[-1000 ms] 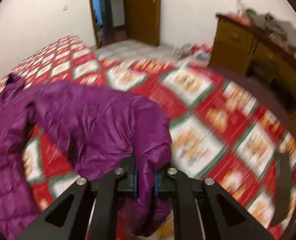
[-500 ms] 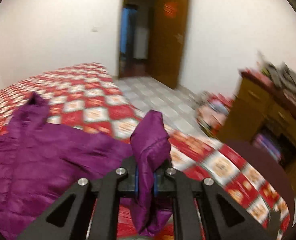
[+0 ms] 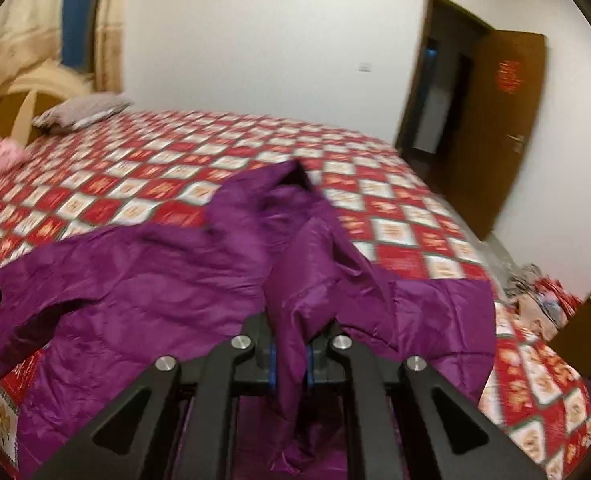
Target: Fold large clothes
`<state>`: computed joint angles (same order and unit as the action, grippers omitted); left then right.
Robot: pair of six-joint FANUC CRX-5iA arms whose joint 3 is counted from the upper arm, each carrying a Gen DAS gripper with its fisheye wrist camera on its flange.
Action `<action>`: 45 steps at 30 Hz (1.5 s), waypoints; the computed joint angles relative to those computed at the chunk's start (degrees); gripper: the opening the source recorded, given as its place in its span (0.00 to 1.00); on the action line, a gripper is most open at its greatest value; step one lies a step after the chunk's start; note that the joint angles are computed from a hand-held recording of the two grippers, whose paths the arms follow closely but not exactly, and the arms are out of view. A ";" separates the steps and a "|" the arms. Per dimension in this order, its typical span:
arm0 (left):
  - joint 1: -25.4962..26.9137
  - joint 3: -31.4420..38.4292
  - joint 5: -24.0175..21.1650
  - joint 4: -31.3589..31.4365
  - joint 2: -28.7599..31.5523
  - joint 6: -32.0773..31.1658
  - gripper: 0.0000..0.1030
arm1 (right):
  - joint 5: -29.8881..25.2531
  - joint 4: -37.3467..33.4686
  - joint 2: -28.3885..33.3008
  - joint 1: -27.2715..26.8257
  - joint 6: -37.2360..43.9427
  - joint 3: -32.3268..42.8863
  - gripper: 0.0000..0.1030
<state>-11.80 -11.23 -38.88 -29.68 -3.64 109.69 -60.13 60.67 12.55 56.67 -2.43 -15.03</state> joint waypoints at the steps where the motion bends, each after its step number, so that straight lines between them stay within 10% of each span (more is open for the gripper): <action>1: 0.17 0.01 -0.23 -0.11 0.23 0.06 0.99 | 1.35 -0.32 1.69 -0.19 0.33 1.21 0.11; 5: 0.75 0.38 -1.70 0.74 1.13 0.05 0.99 | 6.93 -2.51 6.31 -1.54 1.80 4.84 0.17; 8: 0.07 1.04 -2.46 0.49 1.34 0.76 0.99 | 12.13 -3.64 4.02 -1.12 1.94 2.60 0.68; 9: -0.81 1.62 -2.76 -0.41 1.50 1.75 0.99 | 12.37 -2.59 2.60 -0.55 1.11 1.13 0.70; 17: -8.12 8.08 -3.79 3.46 6.50 0.79 0.99 | 6.40 3.77 -11.48 0.67 -9.17 -12.56 0.70; 20: -15.61 14.03 -6.71 -5.83 11.38 7.53 0.99 | 0.68 1.57 -13.66 -0.21 -9.98 -14.85 0.68; 23: -22.09 20.48 -13.83 -18.14 17.79 16.65 0.99 | -0.67 -1.84 -15.71 -4.17 -12.16 -17.33 0.38; 28: -24.39 26.89 -24.07 -23.45 27.21 16.40 0.99 | 3.03 -5.04 -16.14 -10.35 -12.41 -19.73 0.35; 34: -21.17 22.18 -20.11 -22.05 24.33 17.46 0.99 | 8.52 -10.47 -8.91 -11.86 -1.87 -16.67 0.33; 45: -21.44 22.48 -15.28 -16.82 20.67 18.81 0.99 | 3.49 -2.87 -12.31 -8.89 -8.86 -17.70 0.33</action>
<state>-33.24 11.26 -54.17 -46.50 17.02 128.50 -56.65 57.80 0.25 47.77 -11.28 -32.73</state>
